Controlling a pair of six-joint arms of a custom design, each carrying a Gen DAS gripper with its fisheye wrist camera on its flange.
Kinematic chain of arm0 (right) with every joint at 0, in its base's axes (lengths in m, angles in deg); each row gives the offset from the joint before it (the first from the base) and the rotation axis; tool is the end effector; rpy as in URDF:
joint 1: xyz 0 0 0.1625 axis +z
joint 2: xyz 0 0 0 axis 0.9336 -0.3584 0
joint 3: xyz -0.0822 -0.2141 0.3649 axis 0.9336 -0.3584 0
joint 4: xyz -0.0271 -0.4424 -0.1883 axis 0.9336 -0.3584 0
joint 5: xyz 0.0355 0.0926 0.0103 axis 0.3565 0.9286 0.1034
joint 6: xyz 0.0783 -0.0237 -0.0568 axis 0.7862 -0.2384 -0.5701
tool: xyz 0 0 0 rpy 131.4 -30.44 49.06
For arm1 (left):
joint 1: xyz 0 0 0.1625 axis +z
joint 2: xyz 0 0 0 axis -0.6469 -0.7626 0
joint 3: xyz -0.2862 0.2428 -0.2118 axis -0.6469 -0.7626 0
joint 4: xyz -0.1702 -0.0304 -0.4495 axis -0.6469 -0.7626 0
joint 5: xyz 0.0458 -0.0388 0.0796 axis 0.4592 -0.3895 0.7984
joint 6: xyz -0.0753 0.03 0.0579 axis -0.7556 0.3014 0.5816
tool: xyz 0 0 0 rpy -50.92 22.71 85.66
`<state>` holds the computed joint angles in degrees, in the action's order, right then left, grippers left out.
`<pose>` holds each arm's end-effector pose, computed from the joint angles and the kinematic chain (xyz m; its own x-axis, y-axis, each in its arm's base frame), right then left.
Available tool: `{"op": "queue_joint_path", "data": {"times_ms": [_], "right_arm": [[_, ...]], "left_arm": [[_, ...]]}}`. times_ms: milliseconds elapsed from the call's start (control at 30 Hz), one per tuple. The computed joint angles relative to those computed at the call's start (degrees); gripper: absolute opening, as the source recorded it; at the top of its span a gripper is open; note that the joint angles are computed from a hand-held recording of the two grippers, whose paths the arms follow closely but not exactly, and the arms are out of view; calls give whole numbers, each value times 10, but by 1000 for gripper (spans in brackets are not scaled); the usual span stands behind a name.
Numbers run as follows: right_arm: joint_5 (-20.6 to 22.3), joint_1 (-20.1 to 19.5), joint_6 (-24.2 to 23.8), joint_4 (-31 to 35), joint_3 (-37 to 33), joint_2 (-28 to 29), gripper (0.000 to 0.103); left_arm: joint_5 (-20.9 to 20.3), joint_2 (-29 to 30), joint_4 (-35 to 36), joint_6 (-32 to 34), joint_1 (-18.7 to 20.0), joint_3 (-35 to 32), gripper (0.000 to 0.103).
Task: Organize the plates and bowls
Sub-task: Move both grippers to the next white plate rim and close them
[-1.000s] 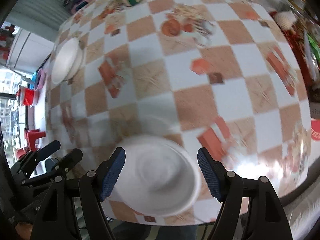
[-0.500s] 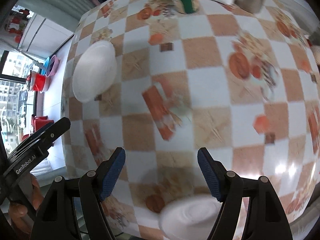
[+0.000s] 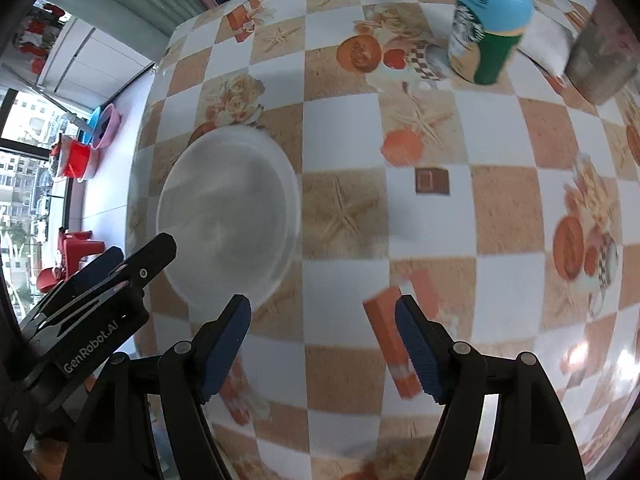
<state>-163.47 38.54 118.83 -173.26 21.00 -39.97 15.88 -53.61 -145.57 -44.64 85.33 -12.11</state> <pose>0.2216 -0.4648 0.4823 -0.6457 0.7319 0.2177 0.5107 0.6259 -0.5894 -0.5122 -0.7735 0.1383 -0.5312 0.6774 -0.5088 0.6106 0.7225 0.3243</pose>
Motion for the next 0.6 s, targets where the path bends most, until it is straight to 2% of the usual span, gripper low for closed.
{"op": "queue_joint_path", "data": {"times_ms": [100,267,433,467,500,533,567,600], "right_arm": [[2,-10,-2,-4,-4,7,76],[8,-30,-21,-20,-2,17,76],[5,-33,-35,-42,8,20,76],[3,-34,-39,-51,10,21,75],[1,-33,-41,-59,13,22,74],[0,-33,-44,-65,14,22,64],[2,-35,-48,-73,18,21,52],[8,-38,-52,-86,24,18,49]], "left_arm": [[-3,16,-2,0,4,-19,78],[15,37,15,12,5,-32,78],[10,55,37,-1,10,-56,76],[12,59,40,-2,10,-60,72],[10,62,48,-3,11,-63,59],[6,69,63,-7,12,-75,47],[-9,72,71,-13,14,-83,45],[-18,62,61,-14,14,-67,36]]}}
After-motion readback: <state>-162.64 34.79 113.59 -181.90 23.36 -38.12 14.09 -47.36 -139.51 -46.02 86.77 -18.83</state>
